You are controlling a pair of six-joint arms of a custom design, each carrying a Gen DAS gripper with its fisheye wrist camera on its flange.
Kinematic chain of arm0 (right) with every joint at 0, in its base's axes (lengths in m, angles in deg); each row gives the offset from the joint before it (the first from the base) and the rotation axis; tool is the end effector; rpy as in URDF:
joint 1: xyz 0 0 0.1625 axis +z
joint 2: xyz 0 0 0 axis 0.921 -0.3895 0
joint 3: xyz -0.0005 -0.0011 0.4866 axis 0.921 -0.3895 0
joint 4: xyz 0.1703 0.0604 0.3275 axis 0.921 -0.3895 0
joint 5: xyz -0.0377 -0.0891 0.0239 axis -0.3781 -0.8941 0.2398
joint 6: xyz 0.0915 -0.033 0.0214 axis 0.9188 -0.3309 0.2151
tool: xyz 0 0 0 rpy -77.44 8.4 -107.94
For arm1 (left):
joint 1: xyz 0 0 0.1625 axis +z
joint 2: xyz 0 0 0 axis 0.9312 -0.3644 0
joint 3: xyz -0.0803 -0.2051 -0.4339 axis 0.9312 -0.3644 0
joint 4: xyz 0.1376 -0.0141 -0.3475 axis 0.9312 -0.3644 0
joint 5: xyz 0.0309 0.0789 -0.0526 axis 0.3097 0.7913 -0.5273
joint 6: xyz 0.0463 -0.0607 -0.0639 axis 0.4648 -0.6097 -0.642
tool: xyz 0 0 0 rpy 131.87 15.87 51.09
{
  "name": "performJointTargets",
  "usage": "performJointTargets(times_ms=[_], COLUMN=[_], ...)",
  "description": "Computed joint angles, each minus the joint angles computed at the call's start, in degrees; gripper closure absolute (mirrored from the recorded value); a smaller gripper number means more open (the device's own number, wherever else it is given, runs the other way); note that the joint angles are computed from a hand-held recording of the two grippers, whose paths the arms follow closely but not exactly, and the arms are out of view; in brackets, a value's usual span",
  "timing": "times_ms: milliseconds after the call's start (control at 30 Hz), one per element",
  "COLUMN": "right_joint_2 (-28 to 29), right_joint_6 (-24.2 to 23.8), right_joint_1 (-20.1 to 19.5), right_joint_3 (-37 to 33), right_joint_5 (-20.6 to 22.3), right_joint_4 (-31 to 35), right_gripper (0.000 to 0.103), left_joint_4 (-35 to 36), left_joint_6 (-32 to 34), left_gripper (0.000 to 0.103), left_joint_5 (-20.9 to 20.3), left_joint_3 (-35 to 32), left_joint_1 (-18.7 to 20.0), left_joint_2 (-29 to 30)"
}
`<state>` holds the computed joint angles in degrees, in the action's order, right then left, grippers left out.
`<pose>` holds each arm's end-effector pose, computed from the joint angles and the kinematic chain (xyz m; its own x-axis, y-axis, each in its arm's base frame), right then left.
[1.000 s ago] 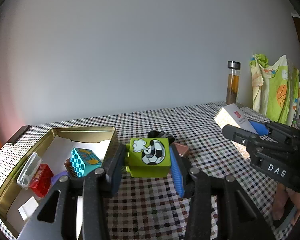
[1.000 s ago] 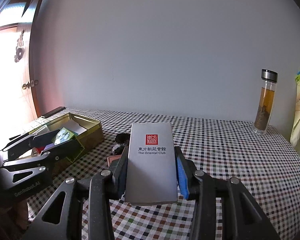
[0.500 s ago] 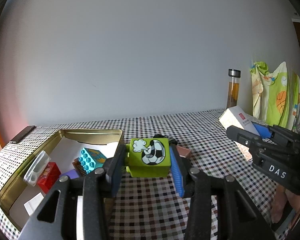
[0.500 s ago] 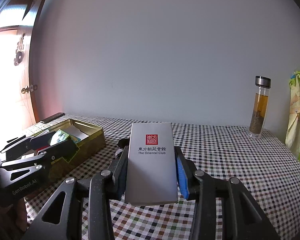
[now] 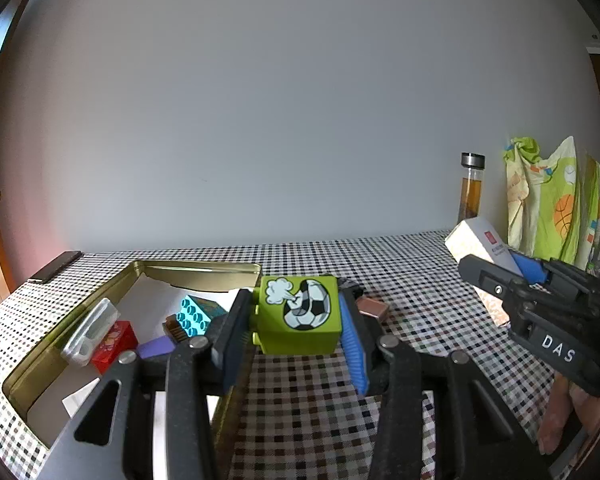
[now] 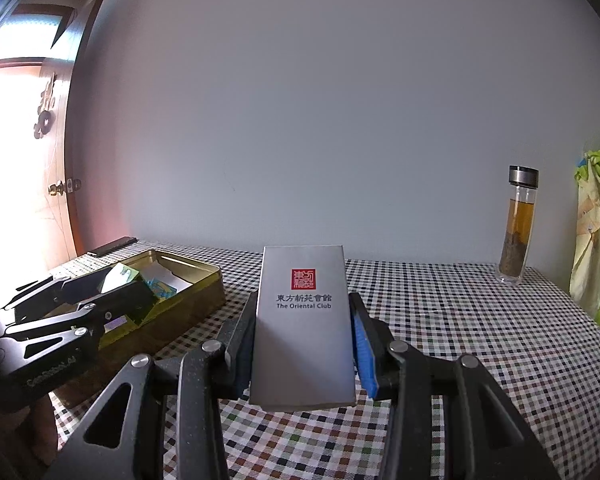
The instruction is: Organize rigid objects
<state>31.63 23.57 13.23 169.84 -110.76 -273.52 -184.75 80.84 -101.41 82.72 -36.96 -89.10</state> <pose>0.0579 -0.3704 0.3192 -0.6982 0.1710 0.6952 -0.6487 0.2596 -0.7154 -0.3797 -0.4622 0.0367 -0.6047 0.5317 -0.5929 0.7843 0.2684 -0.5592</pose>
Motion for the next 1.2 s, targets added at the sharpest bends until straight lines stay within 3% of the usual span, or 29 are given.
performJointTargets(times_ms=[567,1200], right_joint_2=[4.0,5.0], right_joint_6=[0.4,0.7], right_joint_1=[3.5,4.4], right_joint_3=[-0.3,0.3], right_joint_5=[-1.3,-0.7], right_joint_4=[-2.0,-2.2], right_gripper=[0.059,0.059], left_joint_4=[-2.7,-3.7], left_joint_6=[0.3,0.7], left_gripper=[0.06,0.06], left_joint_5=[0.6,0.8], left_joint_3=[2.4,3.7], left_joint_1=[0.0,0.5], left_joint_2=[-1.1,-2.2])
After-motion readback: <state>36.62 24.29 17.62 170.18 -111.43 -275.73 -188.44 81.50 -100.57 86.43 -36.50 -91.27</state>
